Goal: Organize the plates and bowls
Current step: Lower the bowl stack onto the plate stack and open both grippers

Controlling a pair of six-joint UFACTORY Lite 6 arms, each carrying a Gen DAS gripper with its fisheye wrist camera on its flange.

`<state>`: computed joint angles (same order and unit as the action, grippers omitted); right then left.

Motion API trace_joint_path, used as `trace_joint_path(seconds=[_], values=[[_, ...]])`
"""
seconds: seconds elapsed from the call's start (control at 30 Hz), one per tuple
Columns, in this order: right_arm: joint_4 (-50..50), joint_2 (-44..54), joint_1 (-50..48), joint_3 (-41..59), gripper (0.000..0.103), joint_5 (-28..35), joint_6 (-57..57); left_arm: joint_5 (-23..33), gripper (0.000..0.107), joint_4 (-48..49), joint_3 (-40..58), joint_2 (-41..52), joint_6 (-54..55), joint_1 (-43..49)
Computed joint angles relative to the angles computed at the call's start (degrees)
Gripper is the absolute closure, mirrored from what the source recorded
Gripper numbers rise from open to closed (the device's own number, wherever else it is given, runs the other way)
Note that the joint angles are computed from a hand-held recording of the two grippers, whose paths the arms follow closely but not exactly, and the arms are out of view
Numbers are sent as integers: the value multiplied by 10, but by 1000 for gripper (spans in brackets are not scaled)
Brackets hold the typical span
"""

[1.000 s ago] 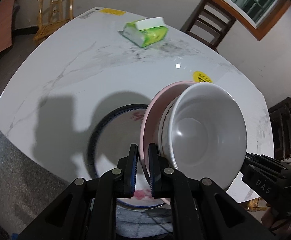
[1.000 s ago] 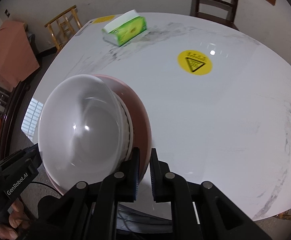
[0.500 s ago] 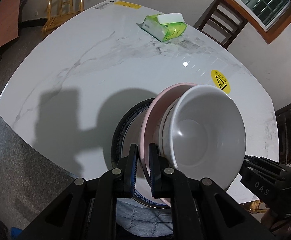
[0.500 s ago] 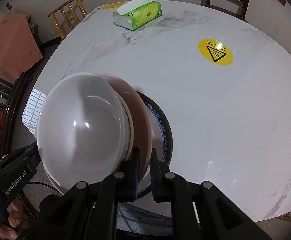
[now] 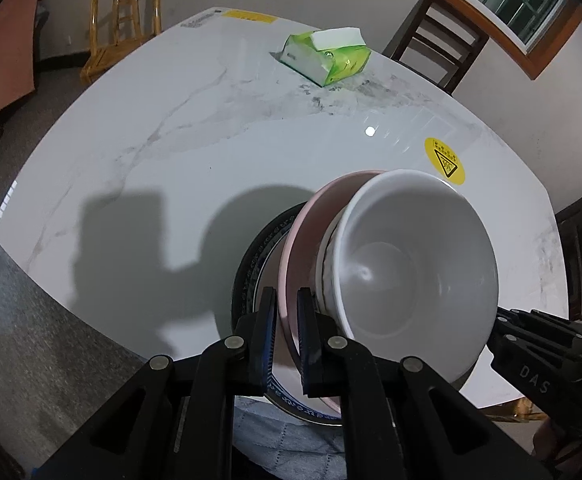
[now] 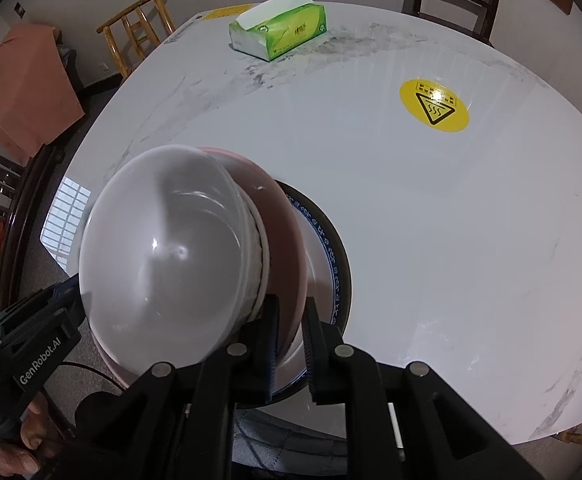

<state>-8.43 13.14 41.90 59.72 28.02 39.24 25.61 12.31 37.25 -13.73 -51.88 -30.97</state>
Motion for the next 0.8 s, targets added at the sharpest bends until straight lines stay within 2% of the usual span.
trace_joint_path(seconds=[0.1,0.2,0.27,0.33,0.43,0.5,0.57,0.63,0.7,0.8], values=[[-6,-2,0,-3,89,-8,-2,10,98,72,4,0,-66,-17],[-28,-1,3,-2,87,-8,15,13,97,90,4,2,-83,-18],[-59,-2,7,-3,82,-5,39,11,93,91,3,2,-85,-15],[-98,-2,13,-3,71,3,77,19,89,114,-1,-2,-107,-19],[-104,-12,5,-12,60,-3,84,36,81,159,-8,-17,-152,-29],[-107,-28,-1,-25,57,-8,86,48,71,185,-14,-31,-177,-36],[-105,-54,-9,-46,50,-20,88,63,64,205,-20,-45,-197,-43],[-99,-76,-16,-64,37,-34,83,75,59,227,-30,-64,-219,-54],[-114,-107,-19,-92,33,-49,104,89,53,240,-41,-88,-237,-67],[-176,-150,-9,-134,31,-69,175,129,49,270,-57,-125,-286,-107]])
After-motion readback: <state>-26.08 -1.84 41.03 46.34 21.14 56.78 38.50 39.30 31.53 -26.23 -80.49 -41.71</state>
